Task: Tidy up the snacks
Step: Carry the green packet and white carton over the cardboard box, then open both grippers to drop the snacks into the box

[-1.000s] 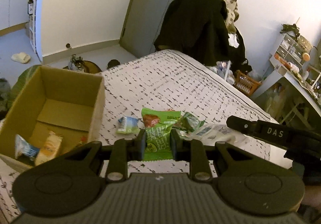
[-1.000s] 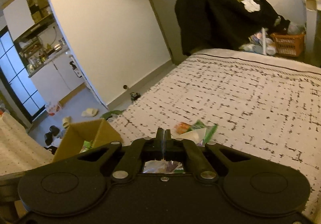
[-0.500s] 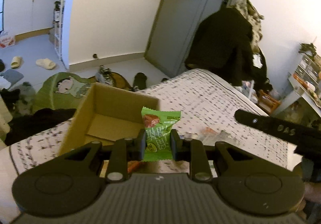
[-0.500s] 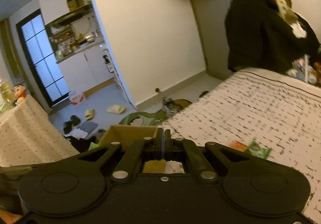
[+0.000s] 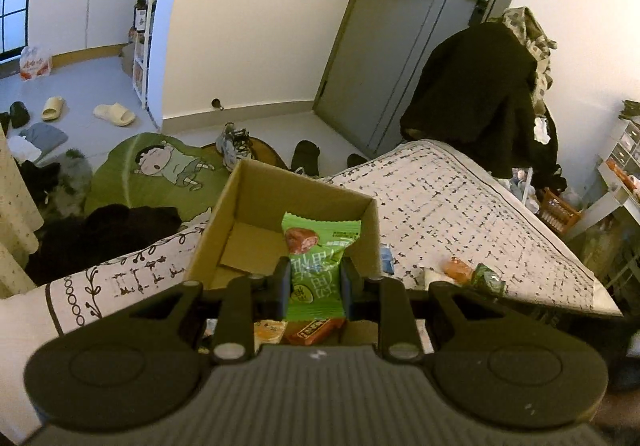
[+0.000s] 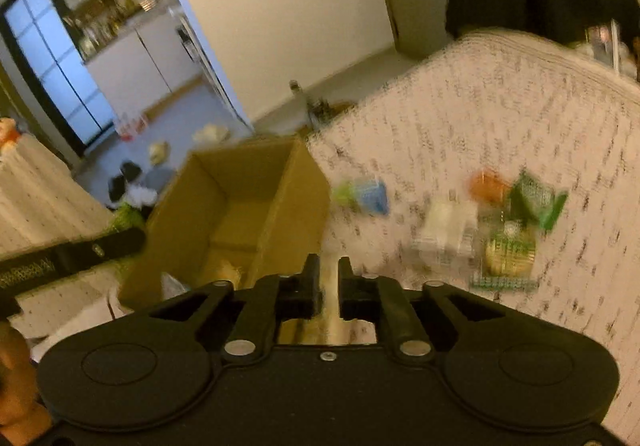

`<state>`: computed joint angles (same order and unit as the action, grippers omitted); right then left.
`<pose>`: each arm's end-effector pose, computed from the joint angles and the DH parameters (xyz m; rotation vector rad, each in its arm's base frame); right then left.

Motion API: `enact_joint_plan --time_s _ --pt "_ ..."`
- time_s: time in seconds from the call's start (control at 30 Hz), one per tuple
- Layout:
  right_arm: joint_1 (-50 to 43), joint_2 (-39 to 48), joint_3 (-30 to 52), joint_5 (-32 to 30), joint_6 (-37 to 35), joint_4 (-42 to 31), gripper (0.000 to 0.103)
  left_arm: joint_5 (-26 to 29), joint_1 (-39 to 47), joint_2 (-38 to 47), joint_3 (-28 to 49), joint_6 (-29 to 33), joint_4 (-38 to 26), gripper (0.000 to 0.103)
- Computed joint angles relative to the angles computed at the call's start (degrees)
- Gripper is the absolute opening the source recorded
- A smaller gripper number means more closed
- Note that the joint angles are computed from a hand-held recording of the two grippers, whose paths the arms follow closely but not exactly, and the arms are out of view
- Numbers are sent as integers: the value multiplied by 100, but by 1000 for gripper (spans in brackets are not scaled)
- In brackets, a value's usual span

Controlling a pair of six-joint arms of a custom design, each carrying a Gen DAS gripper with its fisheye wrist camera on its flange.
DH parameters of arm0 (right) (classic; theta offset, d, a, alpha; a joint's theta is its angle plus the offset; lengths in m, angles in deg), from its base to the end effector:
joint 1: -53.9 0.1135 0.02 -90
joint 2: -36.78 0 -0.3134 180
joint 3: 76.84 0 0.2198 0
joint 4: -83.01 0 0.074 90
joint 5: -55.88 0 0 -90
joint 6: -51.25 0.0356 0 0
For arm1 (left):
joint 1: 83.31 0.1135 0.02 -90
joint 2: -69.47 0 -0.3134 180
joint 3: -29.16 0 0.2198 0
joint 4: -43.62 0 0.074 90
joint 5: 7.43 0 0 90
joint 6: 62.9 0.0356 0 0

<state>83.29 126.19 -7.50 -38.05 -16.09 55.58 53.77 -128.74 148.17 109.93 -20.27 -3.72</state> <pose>0.2578 0.1480 0.2707 -0.1771 2.4523 0.4953 0.1893 -0.1677 0.3540 -0.2751 2.2401 -0.2713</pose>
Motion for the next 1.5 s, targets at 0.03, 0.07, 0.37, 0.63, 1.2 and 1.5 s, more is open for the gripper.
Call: enact_joint_plan --time_s 0.03,0.07,0.37,0.63,1.2,1.5 --pt "0 0 0 0 0 0 20 58 46 3 -35 -3 40 24" --pt "16 72 37 -54 28 -59 23 101 80 11 -63 -19 77 24" --pt "88 611 34 -355 242 -167 48 162 289 2 -258 -125 223 34" --pt "204 1061 44 -381 32 -92 38 133 415 -139 -231 -147 19 46" --pt "182 -193 -164 342 98 152 21 -204 284 -404 -14 -415 -915 59" --pt "344 -493 29 279 172 688 21 -401 246 -555 2 -529 -1229 66"
